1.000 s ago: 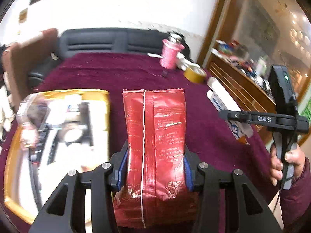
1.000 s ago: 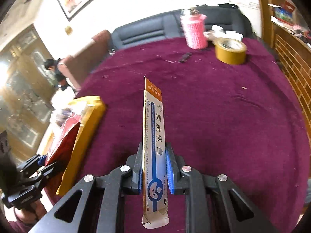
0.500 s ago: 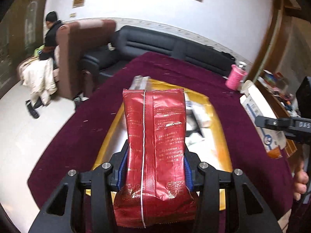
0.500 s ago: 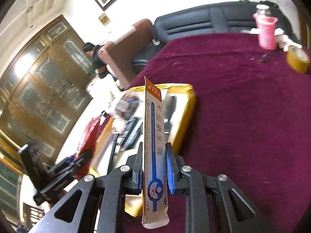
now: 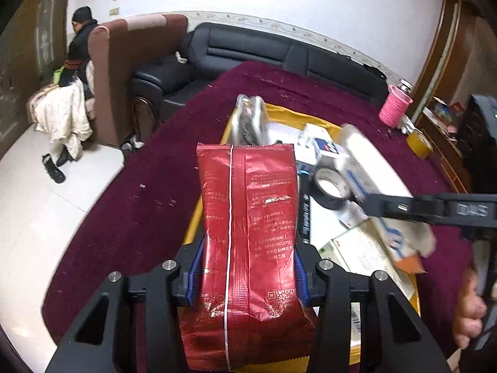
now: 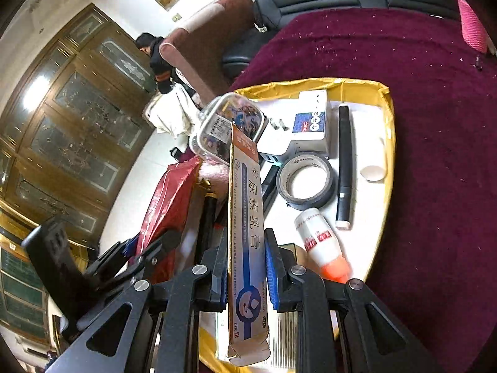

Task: Organize objects
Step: 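Carry the red pouch to the tray with left while right carries the ointment box, then lower the pouch into the tray and open left while right releases the ointment box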

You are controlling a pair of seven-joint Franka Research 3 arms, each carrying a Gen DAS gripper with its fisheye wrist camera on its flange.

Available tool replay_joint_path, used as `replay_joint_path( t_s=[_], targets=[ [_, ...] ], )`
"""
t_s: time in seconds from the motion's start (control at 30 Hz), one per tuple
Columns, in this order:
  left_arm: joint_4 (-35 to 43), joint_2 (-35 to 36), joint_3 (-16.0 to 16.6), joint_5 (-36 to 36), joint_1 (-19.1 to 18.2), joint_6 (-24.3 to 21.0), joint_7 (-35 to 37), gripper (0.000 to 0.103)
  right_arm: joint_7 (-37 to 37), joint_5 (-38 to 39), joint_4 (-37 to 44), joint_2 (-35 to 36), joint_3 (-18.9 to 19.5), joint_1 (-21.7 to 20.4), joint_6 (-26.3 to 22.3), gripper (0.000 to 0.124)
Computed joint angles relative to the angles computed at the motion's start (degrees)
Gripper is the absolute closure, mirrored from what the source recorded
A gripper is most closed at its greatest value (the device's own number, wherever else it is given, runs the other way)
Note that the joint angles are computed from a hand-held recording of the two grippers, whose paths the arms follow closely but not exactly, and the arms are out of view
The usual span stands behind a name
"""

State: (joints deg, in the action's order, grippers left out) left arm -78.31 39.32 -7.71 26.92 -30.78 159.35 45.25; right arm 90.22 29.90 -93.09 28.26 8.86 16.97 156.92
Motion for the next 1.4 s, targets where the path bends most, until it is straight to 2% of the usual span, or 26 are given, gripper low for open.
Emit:
replay_joint_path(
  t_s=[0.17, 0.3, 0.4, 0.53, 0.63, 0.7, 0.77, 0.83, 0.87, 0.93, 1.0, 1.1, 1.17, 1.23, 1.3, 1.37, 1.4],
  targets=[
    [3.2, 2.6, -2.6, -2.5, 0.5, -1.2, 3.9, 0.057, 9.2, -10.3, 4.2, 3.5, -6.6, 5.0, -0.7, 0.103],
    [6.9, 5.1, -2.0, -3.3, -0.9, -3.4, 5.1, 0.057, 14.2, -16.8, 4.6, 4.0, -9.4, 6.8, -1.5, 0.103],
    [8.5, 5.9, -0.5, -2.6, -2.4, -5.0, 4.7, 0.055, 17.0, -20.4, 3.5, 3.1, -10.5, 7.5, -1.4, 0.103],
    [9.5, 6.4, -0.4, -2.9, -2.5, -6.0, 3.7, 0.053, 16.6, -21.1, 2.8, 2.7, -8.7, 5.9, -0.5, 0.103],
    [9.2, 6.1, -0.3, -3.0, -2.5, -6.0, 2.8, 0.046, 17.3, -21.2, 2.4, 2.7, -8.8, 5.8, 1.5, 0.098],
    [8.4, 5.4, 0.5, -2.2, -3.0, -5.2, 1.4, 0.037, 17.1, -21.0, 1.1, 2.0, -8.5, 5.5, 4.0, 0.093],
    [6.4, 3.7, 2.9, 0.6, -4.5, -2.9, -1.8, 0.031, 16.9, -20.3, -1.4, 0.5, -8.3, 5.3, 7.2, 0.083],
    [4.8, 2.2, 5.4, 4.0, -6.2, -0.8, -5.5, 0.025, 21.1, -23.2, -4.3, -1.3, -12.5, 8.5, 10.4, 0.059],
    [3.7, 1.2, 7.4, 6.7, -7.6, 0.5, -8.5, 0.02, 23.9, -25.5, -5.6, -2.2, -15.3, 10.8, 11.5, 0.056],
    [2.7, -0.2, 10.6, 11.8, -9.9, 1.2, -14.0, 0.016, 28.5, -30.1, -7.8, -3.5, -19.7, 14.3, 12.9, 0.054],
    [1.7, -1.6, 14.2, 17.8, -12.8, 0.5, -20.6, 0.011, 34.6, -37.1, -9.5, -4.7, -25.8, 19.4, 12.6, 0.054],
    [0.0, -3.6, 17.1, 24.7, -15.0, -0.3, -28.7, 0.005, 38.3, -45.0, -11.0, -5.9, -29.1, 22.8, 12.3, 0.053],
    [-1.4, -5.0, 17.6, 28.0, -15.3, -0.4, -32.8, 0.004, 39.3, -50.2, -10.9, -6.1, -30.0, 24.3, 10.5, 0.05],
    [-2.6, -6.5, 18.0, 31.1, -15.9, -1.6, -36.8, 0.001, 40.5, -55.3, -9.6, -5.5, -30.8, 25.7, 6.6, 0.046],
    [-3.1, -7.6, 17.8, 33.9, -16.5, -4.1, -39.0, 0.0, 46.0, -61.4, -8.0, -4.3, -33.5, 28.2, 2.6, 0.046],
    [-3.4, -8.4, 17.5, 36.9, -16.9, -6.1, -40.8, 0.0, 50.1, -63.9, -9.2, -5.4, -33.9, 28.1, 2.6, 0.046],
    [-3.5, -8.8, 17.3, 38.4, -17.0, -6.8, -41.5, 0.0, 51.5, -63.8, -10.9, -6.6, -33.2, 27.1, 4.5, 0.045]
  ],
)
